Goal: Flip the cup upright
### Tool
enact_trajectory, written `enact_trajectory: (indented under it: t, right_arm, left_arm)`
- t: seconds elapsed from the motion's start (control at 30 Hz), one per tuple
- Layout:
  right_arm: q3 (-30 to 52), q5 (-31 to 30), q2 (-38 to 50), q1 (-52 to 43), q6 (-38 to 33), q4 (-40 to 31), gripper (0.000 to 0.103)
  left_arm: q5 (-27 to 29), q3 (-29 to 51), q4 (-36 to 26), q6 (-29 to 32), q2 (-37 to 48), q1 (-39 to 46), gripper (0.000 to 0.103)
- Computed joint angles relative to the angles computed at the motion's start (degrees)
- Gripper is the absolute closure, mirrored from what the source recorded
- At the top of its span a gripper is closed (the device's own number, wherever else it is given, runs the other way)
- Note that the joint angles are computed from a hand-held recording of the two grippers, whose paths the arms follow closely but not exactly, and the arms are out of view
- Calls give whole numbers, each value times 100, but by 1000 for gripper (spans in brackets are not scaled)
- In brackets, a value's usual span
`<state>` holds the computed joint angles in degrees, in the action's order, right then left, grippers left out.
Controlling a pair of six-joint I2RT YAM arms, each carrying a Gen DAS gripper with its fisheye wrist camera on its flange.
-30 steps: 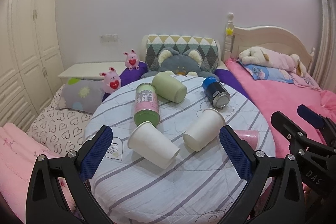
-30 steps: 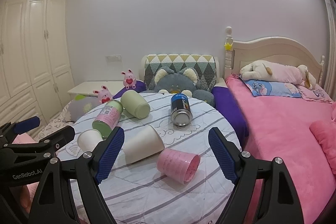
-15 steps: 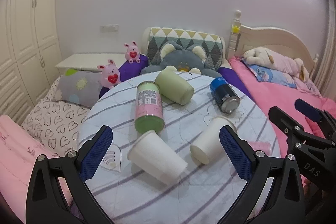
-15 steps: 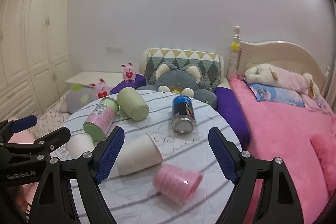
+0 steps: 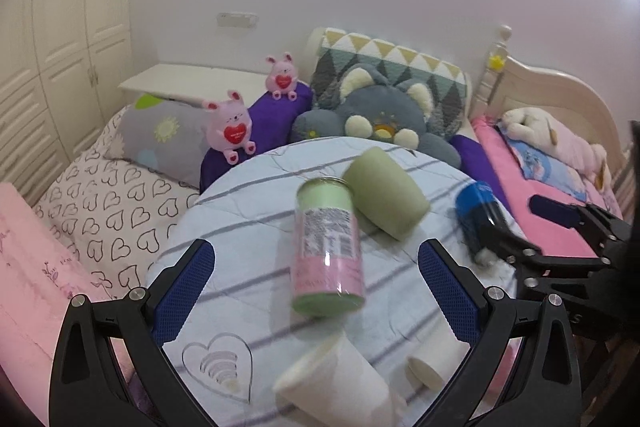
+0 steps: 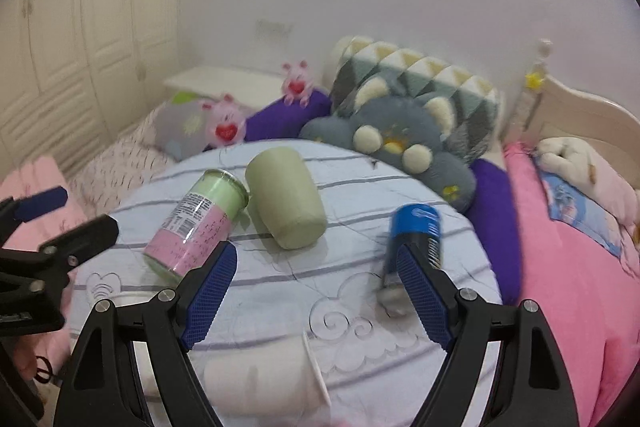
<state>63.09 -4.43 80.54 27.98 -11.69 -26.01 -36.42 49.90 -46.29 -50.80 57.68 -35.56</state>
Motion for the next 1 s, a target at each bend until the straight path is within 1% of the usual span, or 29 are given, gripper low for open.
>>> enact_trajectory:
  t: [0.07, 0.13, 0.17, 0.3, 0.47, 0.63, 0.7, 0.83, 0.87, 0.9, 1.0]
  right_arm:
    - [518, -149, 589, -11, -200, -329, 19]
    - [986, -138, 1145, 42, -348, -505, 19]
    - [1332, -187, 1513, 58, -451, -703, 19]
    - [2246, -257, 2428, 92, -628, -1170, 19]
    - [3059, -245, 3145, 126, -852, -1639, 20]
    - [3904, -360, 3821, 129, -1066, -2187, 20]
    - [4362, -490, 4168, 99, -1117, -2536, 20]
    - [4613, -736, 4389, 53, -990, -2794, 20]
    - [4639, -775, 4414, 32, -942, -2827, 21]
    - [4609, -723, 4394, 28, -871, -2817, 26]
    - [4582, -871, 4374, -72, -573, -2849, 27]
  left_arm:
    - [180, -100, 223, 208, 17, 310, 0]
    - [428, -173, 469, 433, 77, 617, 0]
    - [543, -219, 618, 557, 133, 770, 0]
    - [913, -255, 948, 868, 422, 1226, 0]
    - [1355, -243, 1247, 1154, 782, 1711, 0]
    - [1566, -282, 1391, 1245, 962, 1905, 0]
    - [1617, -289, 1416, 1269, 1002, 1943, 0]
    - [1636, -276, 1410, 1271, 1038, 1943, 0]
    - [1644, -284, 1406, 1272, 1030, 1936, 0]
    - [1646, -290, 1399, 1271, 1017, 1925, 0]
    - [1619, -299, 1308, 1258, 948, 1878, 0]
